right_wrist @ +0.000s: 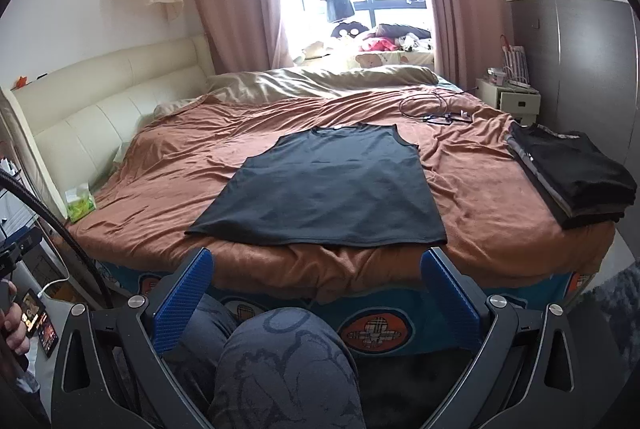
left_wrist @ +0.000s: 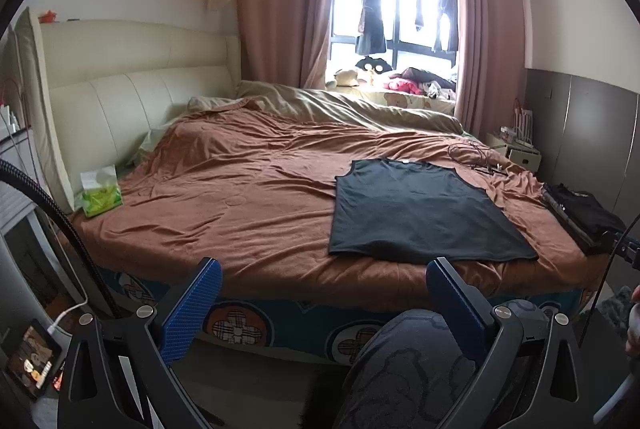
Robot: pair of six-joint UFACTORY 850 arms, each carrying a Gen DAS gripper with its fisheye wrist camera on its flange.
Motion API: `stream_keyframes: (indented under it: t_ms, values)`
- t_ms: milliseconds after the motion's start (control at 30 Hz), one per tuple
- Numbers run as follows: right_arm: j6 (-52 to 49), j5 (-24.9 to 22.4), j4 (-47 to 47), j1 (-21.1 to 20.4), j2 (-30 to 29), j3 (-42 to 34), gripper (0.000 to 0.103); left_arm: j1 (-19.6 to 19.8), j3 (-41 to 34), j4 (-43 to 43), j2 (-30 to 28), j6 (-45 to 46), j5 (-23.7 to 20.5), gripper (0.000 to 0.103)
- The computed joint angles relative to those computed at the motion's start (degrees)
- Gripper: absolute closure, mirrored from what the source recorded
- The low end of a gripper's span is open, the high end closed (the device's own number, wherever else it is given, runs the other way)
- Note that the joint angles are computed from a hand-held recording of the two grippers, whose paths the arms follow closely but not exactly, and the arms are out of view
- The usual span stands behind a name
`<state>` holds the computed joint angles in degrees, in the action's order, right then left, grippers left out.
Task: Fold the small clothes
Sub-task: 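Move both grippers down to the hem of the black tank top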
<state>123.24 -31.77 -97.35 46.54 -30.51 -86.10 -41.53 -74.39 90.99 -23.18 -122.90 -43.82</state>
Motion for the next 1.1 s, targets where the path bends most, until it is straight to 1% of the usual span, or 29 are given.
stream_keyframes:
  t_ms: [133, 233, 333, 400, 433, 467, 500, 533, 600, 667, 733, 767, 800, 900, 1000, 1100]
  values:
    - [-2.7, 1.1, 3.3, -1.9, -1.6, -2.7, 0.000, 2.1, -2.7, 1.7, -2.4, -0.1, 3.7, 0.001]
    - [-4.9, 1.3, 5.7, -3.1, -3.0, -5.1, 0.000, 3.7, -5.6, 2.6, -4.7, -0.3, 6.9, 0.004]
    - [-6.9, 2.5, 8.0, -4.4, -4.8, -7.9, 0.007, 5.4, -9.6, 0.8, -7.8, 2.4, 9.9, 0.012]
    - [-10.0, 3.2, 11.3, -5.5, -6.3, -10.2, 0.012, 6.5, -12.4, -1.1, -10.0, 4.9, 11.8, 0.019]
    - [-11.8, 3.8, 13.3, -6.2, -7.2, -11.5, 0.017, 7.2, -14.3, -2.7, -11.4, 6.8, 13.0, 0.021]
    - [-13.9, 4.6, 15.6, -7.0, -8.2, -13.0, 0.021, 7.8, -16.0, -4.4, -12.7, 8.6, 14.2, 0.025]
    - [-16.1, 5.2, 18.1, -7.6, -9.1, -14.4, 0.023, 8.6, -17.7, -6.4, -14.1, 10.6, 15.5, 0.029]
    - [-18.5, 5.7, 20.8, -8.2, -10.1, -15.9, 0.026, 9.1, -19.0, -8.2, -15.1, 12.3, 16.6, 0.031]
    - [-23.8, 6.3, 27.1, -9.5, -12.3, -19.2, 0.029, 10.5, -22.9, -14.7, -18.1, 18.6, 18.8, 0.038]
    - [-30.4, 6.9, 34.8, -10.8, -14.5, -22.5, 0.036, 11.9, -27.5, -23.6, -21.4, 27.4, 19.9, 0.042]
    - [-37.3, 6.8, 42.8, -12.0, -16.6, -26.1, 0.040, 13.0, -31.8, -31.2, -24.5, 35.1, 20.3, 0.047]
    - [-39.9, 7.0, 45.8, -12.7, -17.4, -27.4, 0.041, 13.6, -34.4, -36.4, -26.4, 40.2, 20.2, 0.049]
    - [-42.7, 6.9, 49.0, -13.3, -18.3, -28.9, 0.042, 13.8, -36.0, -39.5, -27.6, 43.3, 20.0, 0.051]
    - [-50.6, 5.4, 57.6, -14.7, -21.0, -33.4, 0.042, 15.0, -42.9, -50.0, -32.5, 53.8, 17.9, 0.053]
    - [-56.5, 3.4, 64.2, -15.6, -23.6, -37.6, 0.042, 15.8, -48.1, -56.7, -36.2, 59.9, 15.7, 0.054]
    - [-60.8, 1.9, 68.9, -16.6, -26.0, -41.3, 0.042, 16.4, -54.4, -62.0, -40.5, 65.2, 12.7, 0.056]
